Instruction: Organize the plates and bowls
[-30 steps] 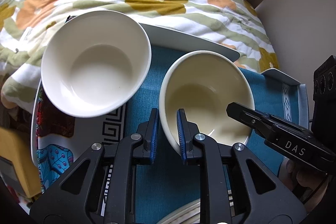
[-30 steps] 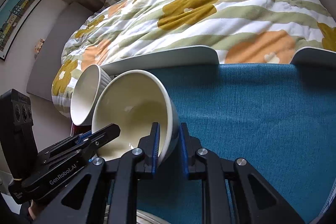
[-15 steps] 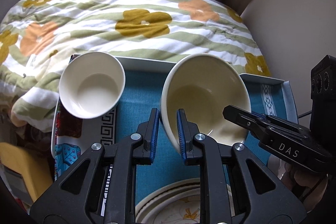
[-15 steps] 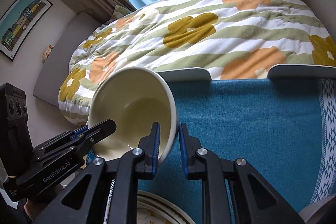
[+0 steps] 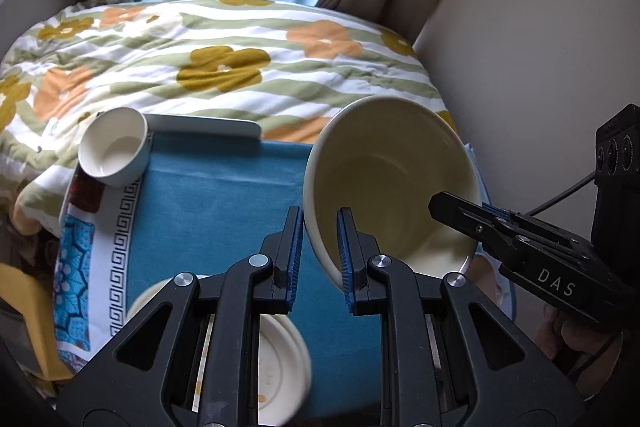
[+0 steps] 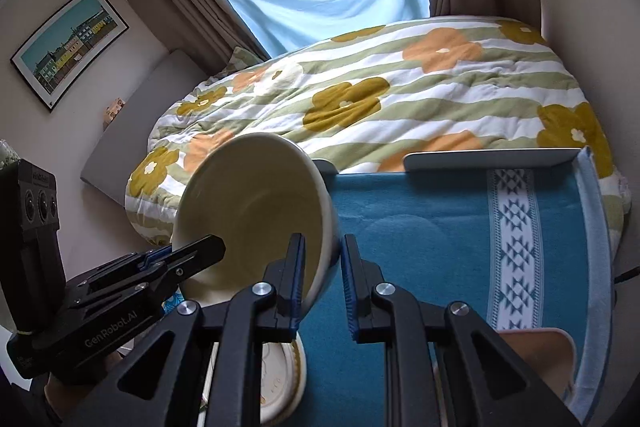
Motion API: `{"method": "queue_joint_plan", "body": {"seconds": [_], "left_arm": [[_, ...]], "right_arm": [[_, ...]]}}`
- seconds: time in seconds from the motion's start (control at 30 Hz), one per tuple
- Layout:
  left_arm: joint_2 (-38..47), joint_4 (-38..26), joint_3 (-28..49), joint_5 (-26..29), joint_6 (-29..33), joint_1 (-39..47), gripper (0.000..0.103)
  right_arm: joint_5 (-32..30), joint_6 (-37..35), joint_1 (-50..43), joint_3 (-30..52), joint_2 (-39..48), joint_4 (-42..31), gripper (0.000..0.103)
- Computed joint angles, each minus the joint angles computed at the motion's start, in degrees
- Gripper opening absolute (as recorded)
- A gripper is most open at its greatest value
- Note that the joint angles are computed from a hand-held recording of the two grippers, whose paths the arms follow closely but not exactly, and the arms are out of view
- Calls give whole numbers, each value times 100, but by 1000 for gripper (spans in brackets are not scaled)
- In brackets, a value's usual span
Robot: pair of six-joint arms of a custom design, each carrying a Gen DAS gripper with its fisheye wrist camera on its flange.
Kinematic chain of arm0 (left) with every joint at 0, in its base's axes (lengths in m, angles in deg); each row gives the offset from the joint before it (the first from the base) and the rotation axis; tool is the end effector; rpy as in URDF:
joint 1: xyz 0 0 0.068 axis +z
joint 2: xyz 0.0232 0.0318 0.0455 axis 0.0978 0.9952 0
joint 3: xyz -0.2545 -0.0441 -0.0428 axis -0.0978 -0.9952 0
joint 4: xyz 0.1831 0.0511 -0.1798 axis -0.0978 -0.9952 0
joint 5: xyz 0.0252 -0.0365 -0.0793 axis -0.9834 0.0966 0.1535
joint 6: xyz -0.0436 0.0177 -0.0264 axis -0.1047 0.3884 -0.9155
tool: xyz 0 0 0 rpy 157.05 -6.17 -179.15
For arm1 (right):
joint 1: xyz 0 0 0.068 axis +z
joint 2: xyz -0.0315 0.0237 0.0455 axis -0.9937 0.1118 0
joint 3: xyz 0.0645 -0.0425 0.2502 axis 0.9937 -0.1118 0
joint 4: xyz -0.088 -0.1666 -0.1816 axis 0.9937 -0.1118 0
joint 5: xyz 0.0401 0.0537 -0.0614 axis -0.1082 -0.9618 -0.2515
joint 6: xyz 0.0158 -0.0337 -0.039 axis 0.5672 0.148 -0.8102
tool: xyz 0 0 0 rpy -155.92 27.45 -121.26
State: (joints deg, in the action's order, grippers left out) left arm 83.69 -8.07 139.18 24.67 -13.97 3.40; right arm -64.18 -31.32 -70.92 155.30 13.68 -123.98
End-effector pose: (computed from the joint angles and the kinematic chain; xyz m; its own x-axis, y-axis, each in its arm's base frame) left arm 0.2667 -0.0119 0.3148 -0.7533 -0.3277 -0.5702 -0.2166 0.9423 -0.2553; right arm 0.3386 0.0949 0.3100 -0.7839 -0.2507 -0.5681 -0.5243 0.7574 0.3891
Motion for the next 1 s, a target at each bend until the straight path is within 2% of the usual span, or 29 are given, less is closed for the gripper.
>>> {"method": "queue_joint_plan", "body": {"seconds": [0.2,0.43,0.7,1.0], "left_arm": [[268,137,185,-713,-1026,-1630,15],[941,275,375,-986,-1702,-2672,15],[1592,234,280,-894,-1894,-3177,15],[2219,237,166,-786,-1871,-3238,15]], "right_arm": [[-252,-1074,-1180,-178,-349,-635,16],[-351,-2003,-2204,-276,-307,-1068,16],[-174,-2533,-2678,-994,-253,-999,16],[230,-2768,-2678,-1531,49,-725,16]]}}
